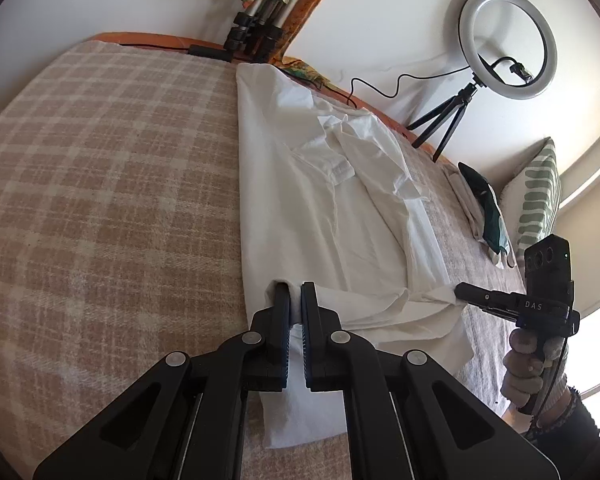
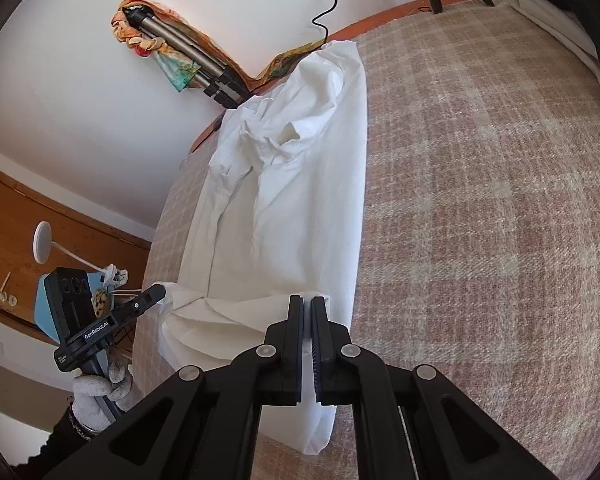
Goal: Fold small clothes
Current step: 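Lift the hem end and fold it toward the collar with both tools, then open both tools and move them toward the collar end of the shirt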
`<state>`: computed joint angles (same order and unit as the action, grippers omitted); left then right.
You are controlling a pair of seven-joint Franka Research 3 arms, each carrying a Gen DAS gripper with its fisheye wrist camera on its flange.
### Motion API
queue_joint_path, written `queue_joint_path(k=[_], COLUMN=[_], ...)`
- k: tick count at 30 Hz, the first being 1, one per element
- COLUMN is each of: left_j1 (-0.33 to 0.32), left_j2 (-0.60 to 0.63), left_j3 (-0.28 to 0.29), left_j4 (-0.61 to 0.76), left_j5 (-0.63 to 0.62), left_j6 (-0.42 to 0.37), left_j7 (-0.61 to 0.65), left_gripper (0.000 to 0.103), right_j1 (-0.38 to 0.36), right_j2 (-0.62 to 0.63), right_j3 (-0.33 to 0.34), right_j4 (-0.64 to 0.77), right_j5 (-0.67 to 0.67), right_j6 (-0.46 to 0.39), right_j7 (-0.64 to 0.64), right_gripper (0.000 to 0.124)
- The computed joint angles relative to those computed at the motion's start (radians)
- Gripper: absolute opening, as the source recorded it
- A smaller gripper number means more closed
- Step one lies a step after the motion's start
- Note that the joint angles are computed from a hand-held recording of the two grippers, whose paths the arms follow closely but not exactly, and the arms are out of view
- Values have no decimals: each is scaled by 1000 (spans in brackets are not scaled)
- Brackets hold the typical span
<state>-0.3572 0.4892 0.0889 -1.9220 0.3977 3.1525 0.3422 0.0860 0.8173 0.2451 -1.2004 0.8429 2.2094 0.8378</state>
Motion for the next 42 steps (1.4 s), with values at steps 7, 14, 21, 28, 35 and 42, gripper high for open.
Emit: queue_joint_path(k=[7,14,21,28,35,42], left_j1=[2,-39,219,30,20,24], left_j2=[6,-74,1,28,23,35], left_j3=[5,54,-290,-55,-24,-34], left_j4=[35,-45,12,81,92,130], left_j5=[7,139,-11,25,121,173], left_j6=[-63,-2,-75,-155,-165,-219], left_j7=[-9,-85,218,105,22,-5], left_gripper=[14,22,22,22,22,22], right_j1=[5,-33,49,111,82,147], right_j2=[0,-103,-93,-46,-59,-58], right_j3=[-10,28,-17,-48,0,-49], right_j4=[3,-120,-113,-62,-82,-88], right_j5=[-8,33,-49,-70,-85,-215], right_j6=[41,40,-64,188,281,339], right_j7=[37,-156,-241,-118,-173,-110], right_gripper=[7,15,14,10,33,2])
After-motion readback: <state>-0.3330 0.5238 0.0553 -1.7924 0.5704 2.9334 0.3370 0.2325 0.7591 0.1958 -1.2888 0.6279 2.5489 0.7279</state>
